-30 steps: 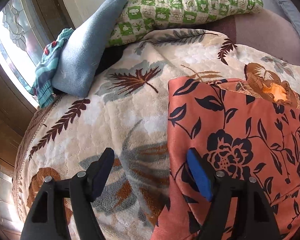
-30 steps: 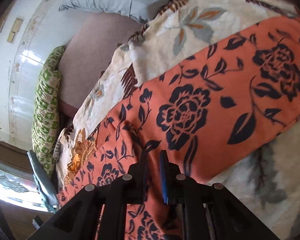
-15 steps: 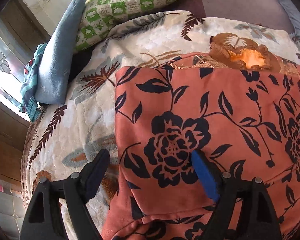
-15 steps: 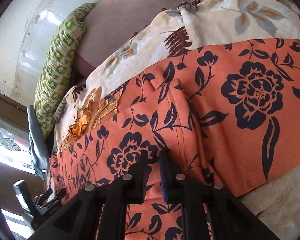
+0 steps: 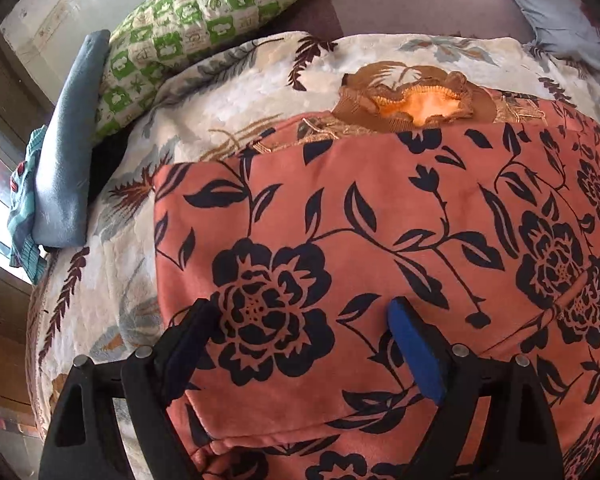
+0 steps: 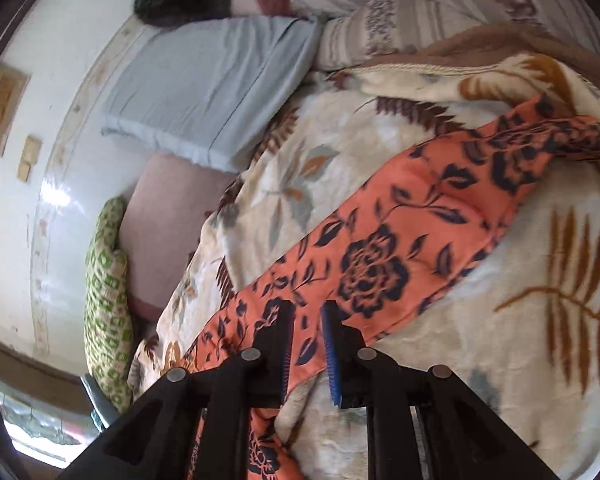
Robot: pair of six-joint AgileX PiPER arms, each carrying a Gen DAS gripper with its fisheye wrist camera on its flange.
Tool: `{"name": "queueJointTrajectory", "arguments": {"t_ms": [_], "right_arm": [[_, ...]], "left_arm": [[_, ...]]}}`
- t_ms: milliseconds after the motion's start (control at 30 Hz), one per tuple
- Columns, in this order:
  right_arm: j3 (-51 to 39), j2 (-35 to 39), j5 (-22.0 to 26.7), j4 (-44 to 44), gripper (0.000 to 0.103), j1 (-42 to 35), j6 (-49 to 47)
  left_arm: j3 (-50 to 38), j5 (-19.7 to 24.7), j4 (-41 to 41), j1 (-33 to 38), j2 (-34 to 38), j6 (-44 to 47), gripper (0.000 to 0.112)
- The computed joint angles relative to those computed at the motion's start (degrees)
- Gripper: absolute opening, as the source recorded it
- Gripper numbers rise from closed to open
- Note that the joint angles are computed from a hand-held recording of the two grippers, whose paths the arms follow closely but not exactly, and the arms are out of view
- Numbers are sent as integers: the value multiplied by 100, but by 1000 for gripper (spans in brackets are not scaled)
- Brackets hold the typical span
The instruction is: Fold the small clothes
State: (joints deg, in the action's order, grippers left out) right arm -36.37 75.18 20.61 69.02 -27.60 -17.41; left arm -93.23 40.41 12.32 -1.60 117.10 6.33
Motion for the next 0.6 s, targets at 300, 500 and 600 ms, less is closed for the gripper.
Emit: {"name": "queueJointTrajectory", "arguments": {"t_ms": [300,500,600], "right_arm": [[33,81,1175,397,67,-2518,-653],[-547,1330,656,95,62,-2499,80],[-682,1651,350,-9,11,-2352,325]], "left_arm": [[-269,117,-1066,494,-41,65,101],[-530,405,-827,494,136,-124,101],[-725,592,-827,529,335,-209,101]]}}
